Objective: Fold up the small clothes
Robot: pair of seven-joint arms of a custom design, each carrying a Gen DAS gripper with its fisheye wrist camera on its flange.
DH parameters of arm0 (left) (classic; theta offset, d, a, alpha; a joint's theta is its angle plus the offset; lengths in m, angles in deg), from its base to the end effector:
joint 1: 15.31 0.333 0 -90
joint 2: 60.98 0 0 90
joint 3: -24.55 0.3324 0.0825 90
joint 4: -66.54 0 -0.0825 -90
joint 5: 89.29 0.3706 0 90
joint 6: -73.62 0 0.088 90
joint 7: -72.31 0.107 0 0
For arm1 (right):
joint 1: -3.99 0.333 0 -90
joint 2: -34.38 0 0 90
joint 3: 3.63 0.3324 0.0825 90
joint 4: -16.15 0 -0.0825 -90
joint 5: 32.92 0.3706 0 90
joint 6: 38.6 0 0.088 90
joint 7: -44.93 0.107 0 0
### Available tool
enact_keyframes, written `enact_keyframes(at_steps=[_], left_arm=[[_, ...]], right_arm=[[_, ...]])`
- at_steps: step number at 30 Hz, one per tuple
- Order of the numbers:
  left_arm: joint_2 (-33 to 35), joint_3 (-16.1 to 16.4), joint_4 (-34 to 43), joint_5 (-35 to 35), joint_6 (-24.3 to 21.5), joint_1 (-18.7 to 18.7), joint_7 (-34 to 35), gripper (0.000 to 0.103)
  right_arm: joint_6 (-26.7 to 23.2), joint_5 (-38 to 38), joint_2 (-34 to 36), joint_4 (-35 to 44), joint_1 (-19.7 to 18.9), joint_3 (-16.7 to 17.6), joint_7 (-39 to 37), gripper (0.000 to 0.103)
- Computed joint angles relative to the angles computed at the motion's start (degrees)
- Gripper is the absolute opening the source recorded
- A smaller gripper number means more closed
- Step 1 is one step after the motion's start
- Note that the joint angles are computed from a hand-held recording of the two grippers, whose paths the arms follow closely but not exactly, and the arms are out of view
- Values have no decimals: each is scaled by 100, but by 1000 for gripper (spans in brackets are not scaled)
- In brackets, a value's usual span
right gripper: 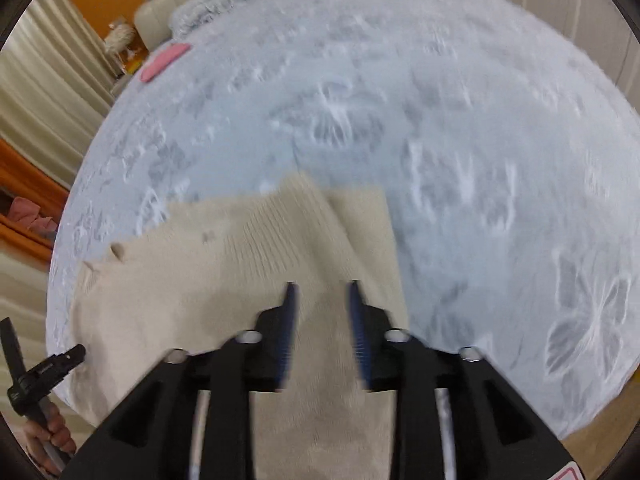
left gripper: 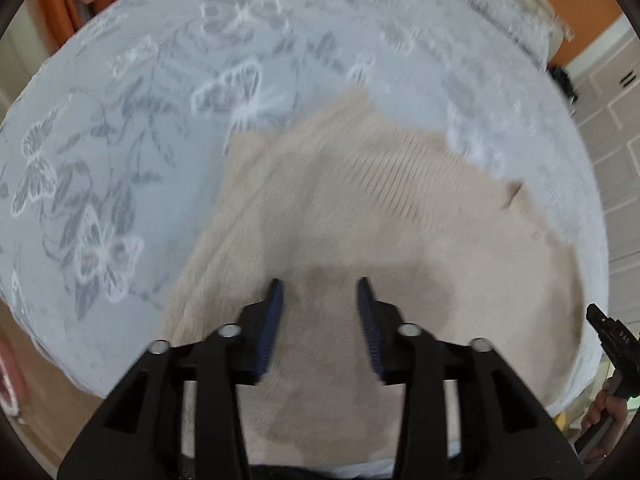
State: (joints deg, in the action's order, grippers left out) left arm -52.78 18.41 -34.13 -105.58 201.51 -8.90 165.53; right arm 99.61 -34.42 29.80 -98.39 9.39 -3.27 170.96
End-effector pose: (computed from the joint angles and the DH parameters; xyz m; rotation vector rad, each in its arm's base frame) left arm 0.6247 -0.0018 0.5377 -2.2269 2.0351 -0.6424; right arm 0.5575 0.0562 0.5694 -1.3545 2.3177 -0.3039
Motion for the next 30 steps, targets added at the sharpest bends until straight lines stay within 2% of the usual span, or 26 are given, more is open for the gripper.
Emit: enact_keyframes(at_steps=[1, 2, 5, 6, 7, 8, 10, 11, 12, 13, 14, 15, 18, 19, 22, 26, 30], left_arm=[[57, -7, 85, -7, 72, -11, -25, 51], [197, -26, 272, 45, 117, -42, -76, 53], [656, -45, 796, 608, 52, -191, -402, 55], [789, -37, 937, 843, -49, -236, -523, 55], [927, -40, 1088, 1035, -144, -277, -632, 54], [1011, -43, 1194, 1196, -180, -303, -711, 54], [1040, -97, 1235, 1250, -143, -261, -711, 54], [1050, -113, 1225, 1264, -118, -243, -714, 55], [1093, -120, 1258, 1315, -103, -252, -749, 55], [1095, -120, 1214, 1380, -44, -256, -764, 55], [1099, -117, 1189, 1469, -5, -272, -784, 56], [1107, -129, 1192, 1491, 25, -275, -803, 56], [815, -224, 993, 1013, 69, -46, -596, 58], [606, -219, 775, 744, 191, 74, -524, 67], [79, -85, 116, 328, 490, 257, -323, 76], [-328, 160, -476, -30, -19, 395, -122, 76], [-406, 305, -849, -660, -661, 460, -192, 76]], right_arm=[[7, -14, 189, 207, -10, -11, -19, 60], [-15, -48, 338, 353, -20, -39, -44, 69], [-402, -89, 1004, 971, 29, -101, -165, 68], [-524, 247, 1126, 1040, 6, -116, -429, 25], [-676, 669, 1279, 1168, -38, -102, -788, 5], [-655, 696, 1233, 1136, -13, -160, -746, 8], [133, 415, 928, 805, 85, -236, -420, 7], [321, 390, 886, 739, 83, -254, -326, 7], [308, 247, 945, 749, 84, -277, -222, 7], [28, 182, 1076, 890, 80, -286, -230, 8], [-484, 327, 1347, 1121, 42, -273, -465, 9], [-677, 334, 1420, 1209, 53, -278, -548, 9], [-452, -170, 1029, 1033, 228, -307, -134, 18], [-212, -448, 707, 773, 298, -274, 46, 18], [-27, -710, -58, 153, 373, -35, 243, 18], [-24, 206, -618, -466, 531, 246, -120, 18], [-371, 499, -421, -375, 774, 521, -332, 18]])
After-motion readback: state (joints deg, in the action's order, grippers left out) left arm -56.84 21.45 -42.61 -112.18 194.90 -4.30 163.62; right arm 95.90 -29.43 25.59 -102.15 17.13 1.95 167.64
